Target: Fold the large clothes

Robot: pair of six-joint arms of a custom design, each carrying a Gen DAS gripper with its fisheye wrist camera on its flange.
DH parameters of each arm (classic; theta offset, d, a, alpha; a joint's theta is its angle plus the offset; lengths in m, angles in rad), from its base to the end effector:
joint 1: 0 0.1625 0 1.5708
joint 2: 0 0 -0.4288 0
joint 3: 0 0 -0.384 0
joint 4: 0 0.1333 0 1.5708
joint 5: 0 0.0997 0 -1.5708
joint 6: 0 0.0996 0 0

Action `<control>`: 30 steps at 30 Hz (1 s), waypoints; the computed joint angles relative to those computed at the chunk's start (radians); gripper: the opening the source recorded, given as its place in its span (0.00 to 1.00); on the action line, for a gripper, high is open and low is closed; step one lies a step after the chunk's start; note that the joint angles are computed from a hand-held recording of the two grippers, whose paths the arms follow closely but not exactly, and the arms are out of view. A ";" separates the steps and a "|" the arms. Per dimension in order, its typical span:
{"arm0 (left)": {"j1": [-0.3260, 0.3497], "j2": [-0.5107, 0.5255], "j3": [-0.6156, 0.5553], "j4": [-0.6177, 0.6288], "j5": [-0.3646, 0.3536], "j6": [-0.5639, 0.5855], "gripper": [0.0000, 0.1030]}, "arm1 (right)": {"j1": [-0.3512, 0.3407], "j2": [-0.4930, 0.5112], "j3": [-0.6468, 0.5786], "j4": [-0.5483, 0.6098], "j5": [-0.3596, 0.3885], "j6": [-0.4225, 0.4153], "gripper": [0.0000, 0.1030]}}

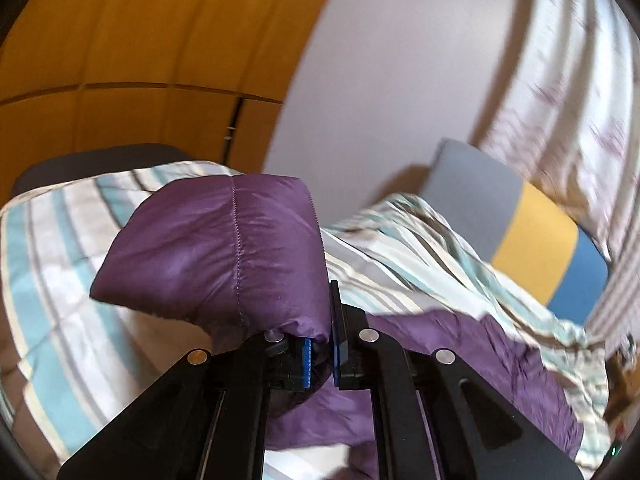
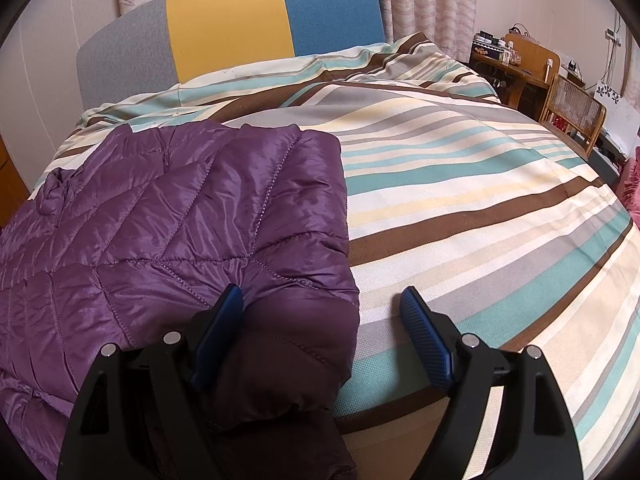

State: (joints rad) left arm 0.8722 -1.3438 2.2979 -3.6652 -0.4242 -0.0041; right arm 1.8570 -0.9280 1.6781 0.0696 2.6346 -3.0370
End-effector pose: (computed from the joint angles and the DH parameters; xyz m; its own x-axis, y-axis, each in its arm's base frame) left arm -0.0840 -0.4485 0.3405 -0.8489 -0.3708 -0.3766 0.2649 0.3180 -0.9103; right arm 0.1850 -0.4648 0.1406 -0.6523 0.5061 0.5643 -0.1390 0.6519 -0.7454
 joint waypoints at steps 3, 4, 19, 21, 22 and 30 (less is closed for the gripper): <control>-0.012 0.039 -0.006 0.029 -0.020 0.005 0.07 | 0.001 0.000 0.000 0.001 0.001 0.003 0.78; -0.022 0.059 -0.006 0.026 -0.017 0.021 0.07 | 0.001 -0.001 0.001 0.001 -0.001 0.004 0.78; -0.122 0.285 -0.069 0.184 -0.047 0.082 0.07 | 0.000 -0.004 0.003 0.005 -0.008 0.009 0.78; -0.131 0.319 -0.077 0.179 -0.053 0.106 0.07 | -0.001 -0.005 0.004 0.005 -0.010 0.010 0.79; -0.137 0.335 -0.080 0.172 -0.053 0.121 0.07 | -0.001 -0.005 0.004 0.005 -0.010 0.010 0.79; -0.170 0.468 -0.130 0.273 -0.067 0.182 0.07 | -0.001 -0.006 0.003 0.008 -0.011 0.012 0.79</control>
State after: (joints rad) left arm 0.7023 -0.8760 2.1683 -3.3924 -0.4915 0.1783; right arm 1.8564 -0.9338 1.6816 0.0775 2.6234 -3.0252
